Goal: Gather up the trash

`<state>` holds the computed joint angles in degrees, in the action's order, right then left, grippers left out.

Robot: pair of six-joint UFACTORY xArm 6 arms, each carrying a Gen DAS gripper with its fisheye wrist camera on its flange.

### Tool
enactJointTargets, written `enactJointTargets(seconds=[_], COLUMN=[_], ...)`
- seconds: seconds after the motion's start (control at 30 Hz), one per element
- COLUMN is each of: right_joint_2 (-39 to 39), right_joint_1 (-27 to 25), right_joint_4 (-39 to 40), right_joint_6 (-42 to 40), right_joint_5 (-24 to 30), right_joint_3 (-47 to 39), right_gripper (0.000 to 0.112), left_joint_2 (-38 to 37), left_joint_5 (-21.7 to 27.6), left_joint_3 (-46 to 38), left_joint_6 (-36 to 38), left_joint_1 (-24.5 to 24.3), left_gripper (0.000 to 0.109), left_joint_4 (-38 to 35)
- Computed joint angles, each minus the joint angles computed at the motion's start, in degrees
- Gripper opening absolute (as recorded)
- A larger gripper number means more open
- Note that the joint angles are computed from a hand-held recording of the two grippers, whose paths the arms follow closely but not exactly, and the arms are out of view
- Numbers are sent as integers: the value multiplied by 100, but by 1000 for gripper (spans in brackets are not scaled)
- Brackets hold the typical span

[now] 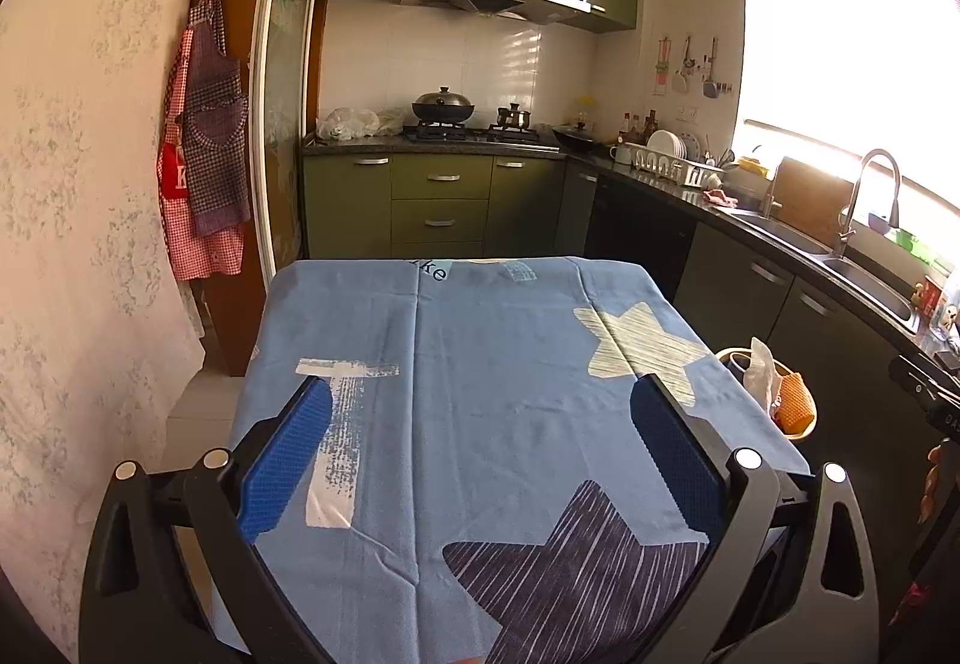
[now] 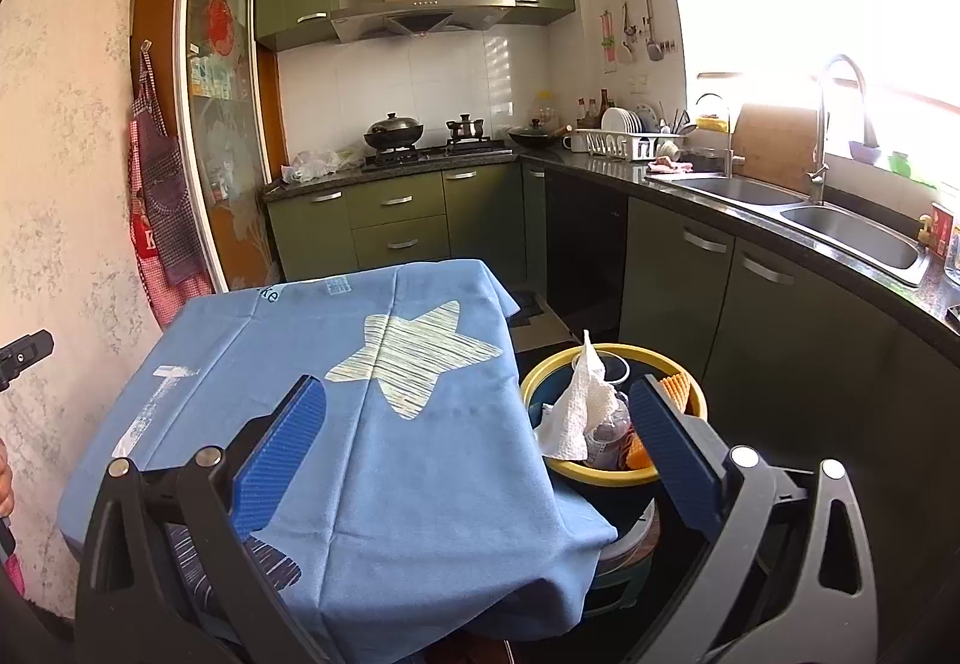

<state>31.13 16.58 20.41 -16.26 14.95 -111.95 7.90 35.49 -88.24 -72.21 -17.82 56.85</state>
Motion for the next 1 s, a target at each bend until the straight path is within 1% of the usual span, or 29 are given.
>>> enactJointTargets(seconds=[0.27, 0.53, 1.0], right_joint_2=[27, 30, 68], right_joint_1=[-2, -1, 3], right_joint_4=[-148, -159, -177], right_joint_6=[147, 161, 189], right_joint_5=[14, 26, 62], right_joint_3=[-24, -30, -73], right_gripper=[96, 96, 96], left_joint_2=[89, 155, 214], left_joint_5=[74, 66, 191], left_joint_3=[-103, -159, -235], left_joint_6=[99, 144, 200], left_joint_1=[-30, -9, -48], left_gripper=[98, 98, 98], left_joint_4=[-69, -90, -84])
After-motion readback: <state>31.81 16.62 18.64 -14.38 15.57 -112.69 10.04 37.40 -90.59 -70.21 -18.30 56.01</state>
